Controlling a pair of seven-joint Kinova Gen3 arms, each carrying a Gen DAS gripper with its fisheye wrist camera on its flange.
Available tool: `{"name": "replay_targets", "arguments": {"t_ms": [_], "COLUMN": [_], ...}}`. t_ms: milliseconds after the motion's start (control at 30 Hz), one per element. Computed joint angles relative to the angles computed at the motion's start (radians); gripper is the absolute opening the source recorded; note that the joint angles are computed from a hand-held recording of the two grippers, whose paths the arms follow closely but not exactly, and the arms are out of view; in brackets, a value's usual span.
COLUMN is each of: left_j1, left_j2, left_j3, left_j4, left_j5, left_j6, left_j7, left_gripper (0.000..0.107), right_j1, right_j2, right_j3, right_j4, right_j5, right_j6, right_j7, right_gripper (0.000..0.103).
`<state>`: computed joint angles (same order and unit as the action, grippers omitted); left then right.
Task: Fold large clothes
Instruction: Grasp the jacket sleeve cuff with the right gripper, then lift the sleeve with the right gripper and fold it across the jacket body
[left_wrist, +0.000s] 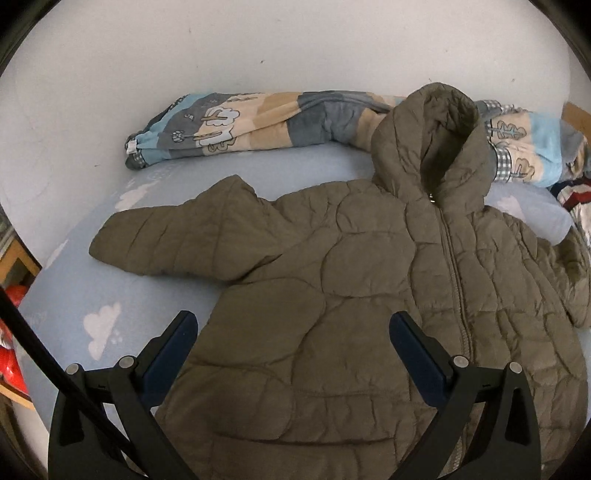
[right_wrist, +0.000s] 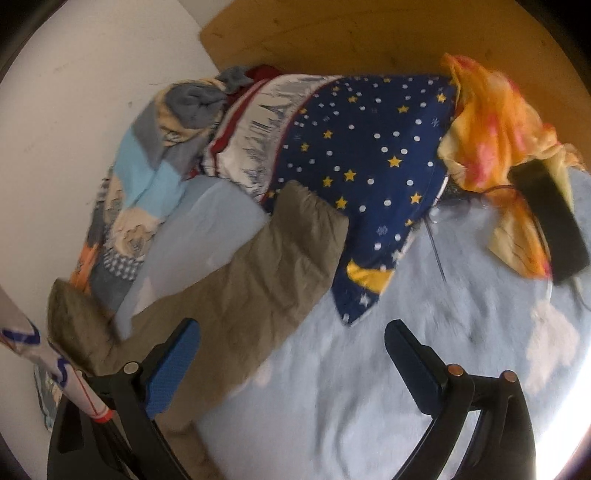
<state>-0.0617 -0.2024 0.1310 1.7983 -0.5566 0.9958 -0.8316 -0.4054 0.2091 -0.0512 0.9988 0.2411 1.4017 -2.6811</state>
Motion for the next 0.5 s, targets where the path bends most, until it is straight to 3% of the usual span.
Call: {"name": "replay_targets", "arguments": {"t_ms": [100, 267, 500], "left_j1": [0.004, 0.013, 0.043], "left_j2": [0.003, 0.016, 0.044], "left_j3": [0.018, 0.025, 0.028], "left_j4": [0.010, 0.022, 0.022], "left_j5": [-0.032, -0.065, -0.097], "left_j6": [0.002, 0.000, 0.021], "left_j7": [0.012, 0.027, 0.052], "left_gripper": [0.103, 0.103, 0.103], "right_j1": [0.047, 0.103, 0.164], "right_j2": [0.019, 0.071, 0.096], "right_j3": [0.000, 0.028, 0.045], "right_j4": [0.042, 0.080, 0.153], "right_j5": [-0.020, -0.078, -0.144], "right_j6": [-0.071, -0.128, -0.273], "right_j7": [0.040, 0.106, 0.150], "right_gripper": [0.095, 0.055, 0.052]}}
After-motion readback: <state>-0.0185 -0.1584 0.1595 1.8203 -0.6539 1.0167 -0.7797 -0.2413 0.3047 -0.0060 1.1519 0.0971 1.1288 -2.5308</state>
